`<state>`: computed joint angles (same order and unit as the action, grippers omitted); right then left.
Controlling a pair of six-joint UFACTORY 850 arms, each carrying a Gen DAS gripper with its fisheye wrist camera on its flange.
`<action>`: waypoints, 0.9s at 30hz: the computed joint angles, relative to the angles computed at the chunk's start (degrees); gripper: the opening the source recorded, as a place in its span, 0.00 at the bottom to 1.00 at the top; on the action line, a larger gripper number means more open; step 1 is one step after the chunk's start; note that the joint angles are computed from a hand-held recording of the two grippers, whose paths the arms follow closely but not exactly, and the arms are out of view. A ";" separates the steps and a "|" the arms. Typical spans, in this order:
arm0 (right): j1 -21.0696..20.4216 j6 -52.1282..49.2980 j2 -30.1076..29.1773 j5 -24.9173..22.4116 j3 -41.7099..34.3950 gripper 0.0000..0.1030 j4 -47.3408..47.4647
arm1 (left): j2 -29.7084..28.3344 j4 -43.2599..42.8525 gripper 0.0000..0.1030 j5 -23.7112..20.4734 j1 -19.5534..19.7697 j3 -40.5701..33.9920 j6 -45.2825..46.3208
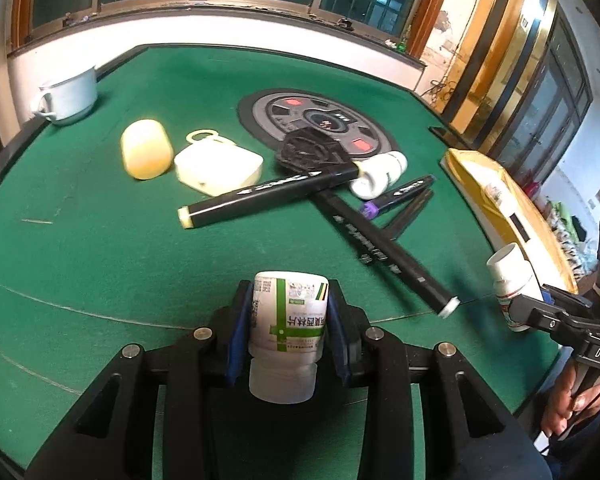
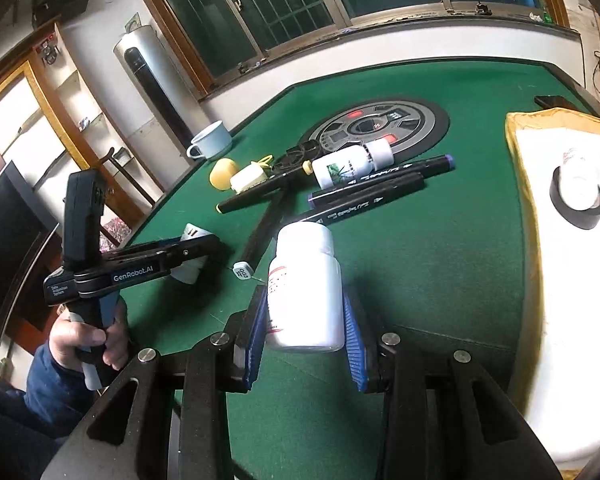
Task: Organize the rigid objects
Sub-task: 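Lift the green-labelled bottle with the left tool while the right tool lifts its bottle, then carry the bottle toward the tray with the left tool while the right tool carries its bottle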
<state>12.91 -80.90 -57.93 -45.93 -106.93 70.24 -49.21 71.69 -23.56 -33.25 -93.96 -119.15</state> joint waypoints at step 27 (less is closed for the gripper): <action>-7.73 -7.68 5.70 -2.28 6.32 0.31 13.51 | -9.77 -24.44 0.32 -6.00 0.00 -20.90 30.92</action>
